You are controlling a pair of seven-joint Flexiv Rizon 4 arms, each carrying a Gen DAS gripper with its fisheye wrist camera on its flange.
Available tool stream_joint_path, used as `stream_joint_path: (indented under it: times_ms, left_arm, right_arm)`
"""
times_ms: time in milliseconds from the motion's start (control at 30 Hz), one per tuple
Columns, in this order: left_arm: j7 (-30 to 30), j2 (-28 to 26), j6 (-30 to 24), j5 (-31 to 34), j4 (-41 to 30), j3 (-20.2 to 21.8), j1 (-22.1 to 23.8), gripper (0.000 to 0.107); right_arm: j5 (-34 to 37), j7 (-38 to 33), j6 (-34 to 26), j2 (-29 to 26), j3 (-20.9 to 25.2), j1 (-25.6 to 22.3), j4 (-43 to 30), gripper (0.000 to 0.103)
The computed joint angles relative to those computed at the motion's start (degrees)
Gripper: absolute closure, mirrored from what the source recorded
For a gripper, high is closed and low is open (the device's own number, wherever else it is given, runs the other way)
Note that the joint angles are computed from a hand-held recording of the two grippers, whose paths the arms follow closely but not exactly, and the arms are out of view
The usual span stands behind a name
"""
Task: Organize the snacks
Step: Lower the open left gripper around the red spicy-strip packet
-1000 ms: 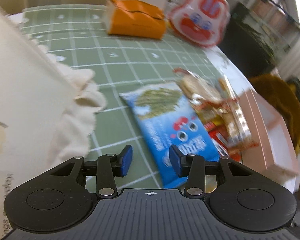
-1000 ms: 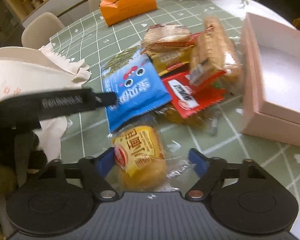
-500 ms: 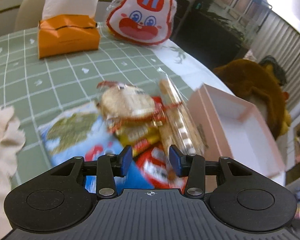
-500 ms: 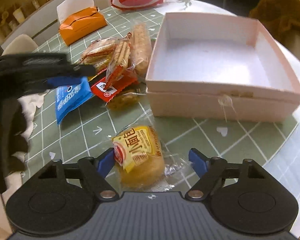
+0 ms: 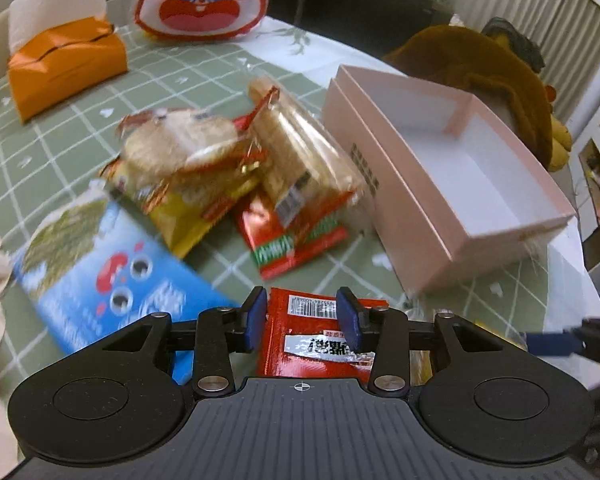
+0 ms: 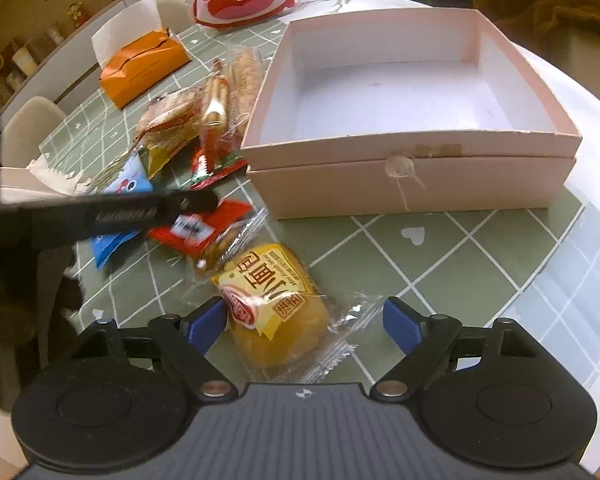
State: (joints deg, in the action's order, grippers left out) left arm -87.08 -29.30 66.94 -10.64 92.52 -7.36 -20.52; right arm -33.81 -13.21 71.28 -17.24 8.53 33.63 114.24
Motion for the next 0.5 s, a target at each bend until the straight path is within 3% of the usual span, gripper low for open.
stream_joint_path:
  times_ms: [200, 367, 500]
  left_arm:
    - [-4.93, 3.32, -2.68, 2.23, 2.28, 2.37, -1.71, 0.063]
    - [-8.71, 6.81, -2.10, 1.73, 5.26, 2.00, -0.80, 0.063]
    - [-9.59, 8.17, -5.12, -2.14, 7.19, -0.01, 0.73, 0.063]
  right_arm:
    - [-2.41, 0.24, 1.49, 1.15, -0.90, -0.36, 2.38, 0.014]
    - [-11.31, 10.97, 8.95, 1.96, -6.16, 0.65, 6.35, 0.012]
    - [-15.50, 14.16, 2.15, 2.39, -5.73, 0.71, 5.15, 0.012]
